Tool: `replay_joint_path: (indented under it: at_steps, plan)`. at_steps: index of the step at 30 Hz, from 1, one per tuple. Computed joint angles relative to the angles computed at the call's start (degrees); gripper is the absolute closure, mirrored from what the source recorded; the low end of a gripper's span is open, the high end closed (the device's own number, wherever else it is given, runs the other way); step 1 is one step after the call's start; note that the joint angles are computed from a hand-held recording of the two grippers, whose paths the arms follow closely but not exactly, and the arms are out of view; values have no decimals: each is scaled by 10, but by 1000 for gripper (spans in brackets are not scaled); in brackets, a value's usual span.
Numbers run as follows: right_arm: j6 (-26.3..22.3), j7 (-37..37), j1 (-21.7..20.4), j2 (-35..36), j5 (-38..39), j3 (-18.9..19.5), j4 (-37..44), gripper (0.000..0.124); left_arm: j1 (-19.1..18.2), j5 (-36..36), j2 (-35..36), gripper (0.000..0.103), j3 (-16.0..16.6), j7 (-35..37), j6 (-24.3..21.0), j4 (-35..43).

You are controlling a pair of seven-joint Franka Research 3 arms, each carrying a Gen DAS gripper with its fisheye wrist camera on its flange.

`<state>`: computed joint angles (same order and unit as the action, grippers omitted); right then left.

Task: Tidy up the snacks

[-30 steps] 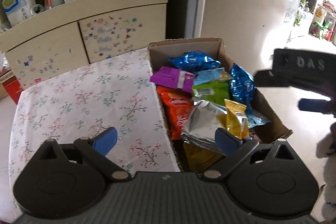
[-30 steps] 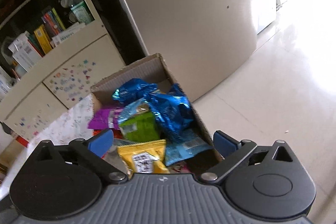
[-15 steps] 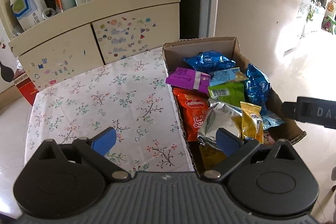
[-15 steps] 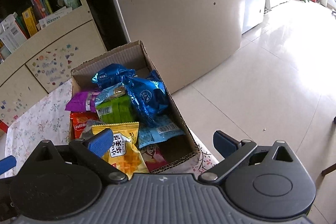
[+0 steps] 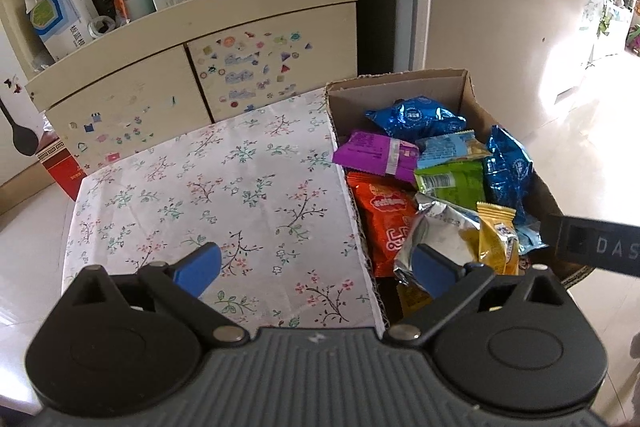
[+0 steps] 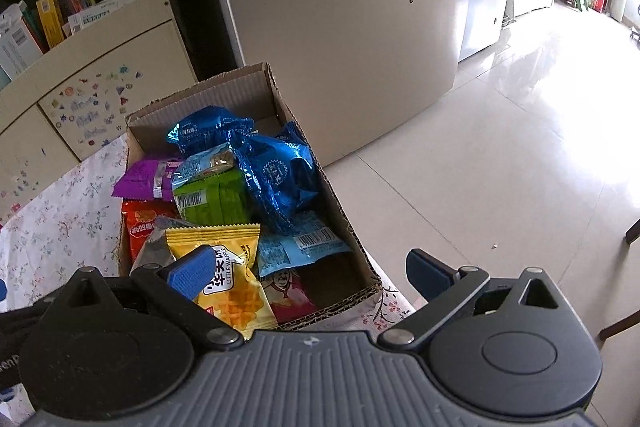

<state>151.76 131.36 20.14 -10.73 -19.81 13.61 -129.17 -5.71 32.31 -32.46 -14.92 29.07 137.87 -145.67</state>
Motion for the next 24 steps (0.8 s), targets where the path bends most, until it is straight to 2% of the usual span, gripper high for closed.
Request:
replay_joint_path:
  at_steps: [13, 24]
  plan:
    - [-11, 2, 5, 7, -17, 1, 7, 21, 1, 0, 8, 1, 5, 15, -4, 15]
    - [-24, 15, 8, 15, -46, 3, 16, 21, 3, 24, 26, 1, -7, 18, -27, 33]
